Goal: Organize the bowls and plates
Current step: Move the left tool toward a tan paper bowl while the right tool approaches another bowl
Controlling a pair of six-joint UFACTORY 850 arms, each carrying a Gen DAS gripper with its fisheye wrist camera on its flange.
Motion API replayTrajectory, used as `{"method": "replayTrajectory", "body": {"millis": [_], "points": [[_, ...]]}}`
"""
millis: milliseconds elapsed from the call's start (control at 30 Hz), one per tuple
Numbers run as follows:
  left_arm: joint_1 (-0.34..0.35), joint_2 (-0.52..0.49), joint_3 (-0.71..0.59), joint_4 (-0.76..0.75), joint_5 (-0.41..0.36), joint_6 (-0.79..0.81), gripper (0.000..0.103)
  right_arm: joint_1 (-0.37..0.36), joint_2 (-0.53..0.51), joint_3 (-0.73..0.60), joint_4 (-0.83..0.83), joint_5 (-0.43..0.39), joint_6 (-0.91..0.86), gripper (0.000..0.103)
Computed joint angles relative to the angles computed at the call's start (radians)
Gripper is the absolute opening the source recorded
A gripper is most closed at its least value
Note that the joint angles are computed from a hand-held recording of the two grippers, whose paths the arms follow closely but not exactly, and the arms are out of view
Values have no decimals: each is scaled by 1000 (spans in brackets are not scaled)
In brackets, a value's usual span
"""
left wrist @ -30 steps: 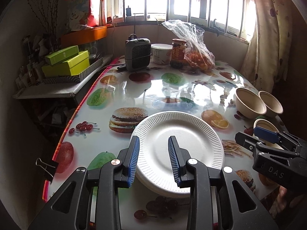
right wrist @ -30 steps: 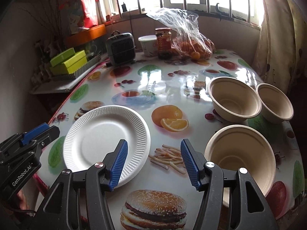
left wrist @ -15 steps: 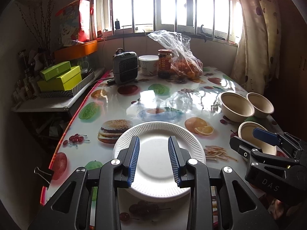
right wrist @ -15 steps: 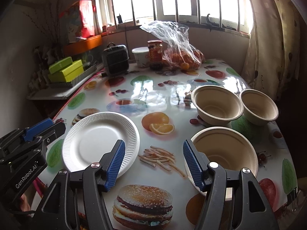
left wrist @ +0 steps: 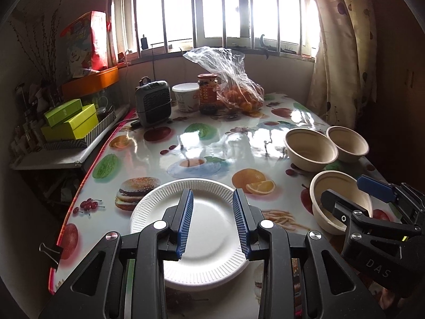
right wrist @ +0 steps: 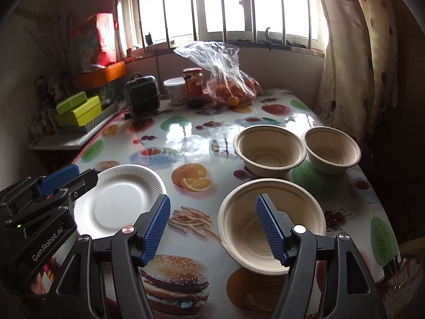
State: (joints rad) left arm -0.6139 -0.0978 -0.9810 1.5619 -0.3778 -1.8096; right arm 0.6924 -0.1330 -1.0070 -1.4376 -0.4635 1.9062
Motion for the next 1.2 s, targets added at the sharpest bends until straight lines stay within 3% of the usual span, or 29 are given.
{"method": "replayTrajectory", "body": {"millis": [767, 967, 1200], "points": [[-43, -100, -116, -118, 36, 170, 32, -70, 78, 83, -32, -23, 79, 69], [-49, -134, -161, -165, 75, 241, 32, -99, 87, 92, -22, -21, 74, 69], [-61, -201, -253, -338, 80, 434, 32, -146, 79, 89, -21, -18, 55, 69]]}}
